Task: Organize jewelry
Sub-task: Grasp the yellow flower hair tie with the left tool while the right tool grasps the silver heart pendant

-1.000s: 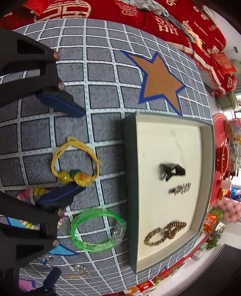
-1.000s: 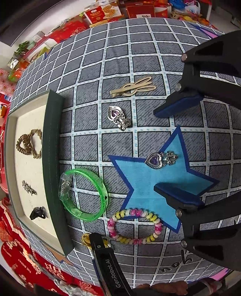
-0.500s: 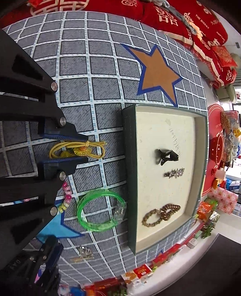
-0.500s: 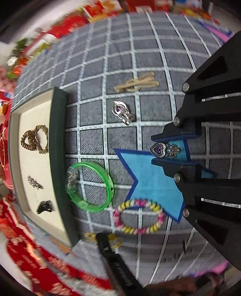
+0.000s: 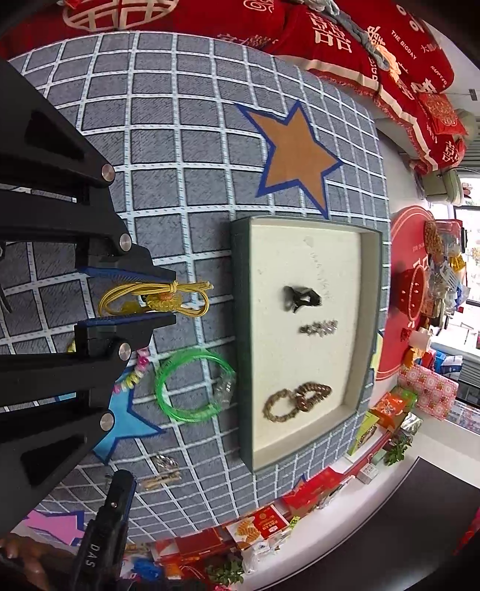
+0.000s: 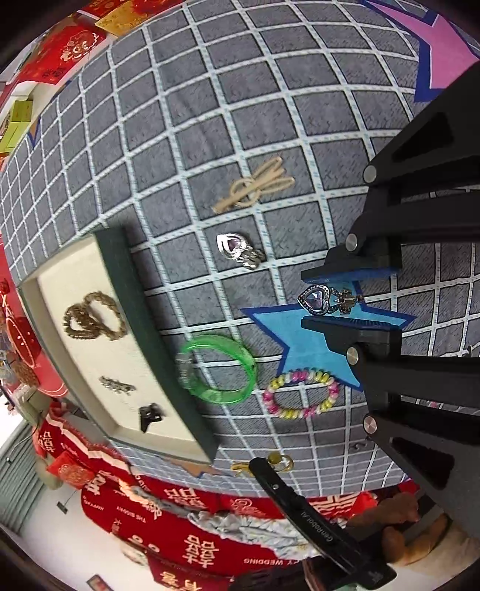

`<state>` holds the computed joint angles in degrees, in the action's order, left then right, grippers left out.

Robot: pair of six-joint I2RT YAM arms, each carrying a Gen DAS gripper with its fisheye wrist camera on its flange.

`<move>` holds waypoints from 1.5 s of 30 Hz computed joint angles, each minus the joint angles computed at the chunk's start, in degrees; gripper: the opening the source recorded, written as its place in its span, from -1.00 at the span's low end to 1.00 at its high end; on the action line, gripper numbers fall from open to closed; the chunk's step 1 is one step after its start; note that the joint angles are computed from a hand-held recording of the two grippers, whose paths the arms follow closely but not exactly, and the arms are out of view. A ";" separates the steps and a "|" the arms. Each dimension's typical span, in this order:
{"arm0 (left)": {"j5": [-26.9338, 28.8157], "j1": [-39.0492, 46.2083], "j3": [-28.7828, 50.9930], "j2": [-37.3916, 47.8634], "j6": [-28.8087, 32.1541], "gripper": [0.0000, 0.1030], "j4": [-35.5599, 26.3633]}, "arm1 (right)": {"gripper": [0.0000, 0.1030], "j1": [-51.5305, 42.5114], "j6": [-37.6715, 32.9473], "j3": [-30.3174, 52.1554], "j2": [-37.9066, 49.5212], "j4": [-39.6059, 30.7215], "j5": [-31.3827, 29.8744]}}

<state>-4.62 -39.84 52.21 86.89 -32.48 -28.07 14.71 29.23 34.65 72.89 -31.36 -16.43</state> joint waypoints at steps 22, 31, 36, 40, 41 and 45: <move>3.18 5.72 20.19 18.70 6.38 -0.44 -1.12 | -0.63 -9.90 -12.74 24.54 19.20 -2.45 -3.28; 5.12 7.22 25.65 26.06 5.50 -0.44 -3.34 | -0.63 -10.79 -15.44 33.72 30.92 -3.40 -2.96; 4.28 7.47 28.39 29.00 4.91 -0.44 -4.00 | -0.63 -10.10 -16.36 36.76 35.51 -3.78 -2.29; 3.85 8.15 31.10 31.17 4.77 -0.44 -4.77 | -0.63 -10.31 -16.84 39.07 38.25 -3.96 -2.33; 3.69 8.17 32.26 32.21 4.64 -0.44 -4.93 | -0.63 -10.41 -17.03 39.58 38.87 -3.95 -2.26; 2.91 8.89 35.88 34.75 4.96 -0.44 -5.96 | -0.63 -10.57 -17.50 41.55 40.84 -4.05 -1.56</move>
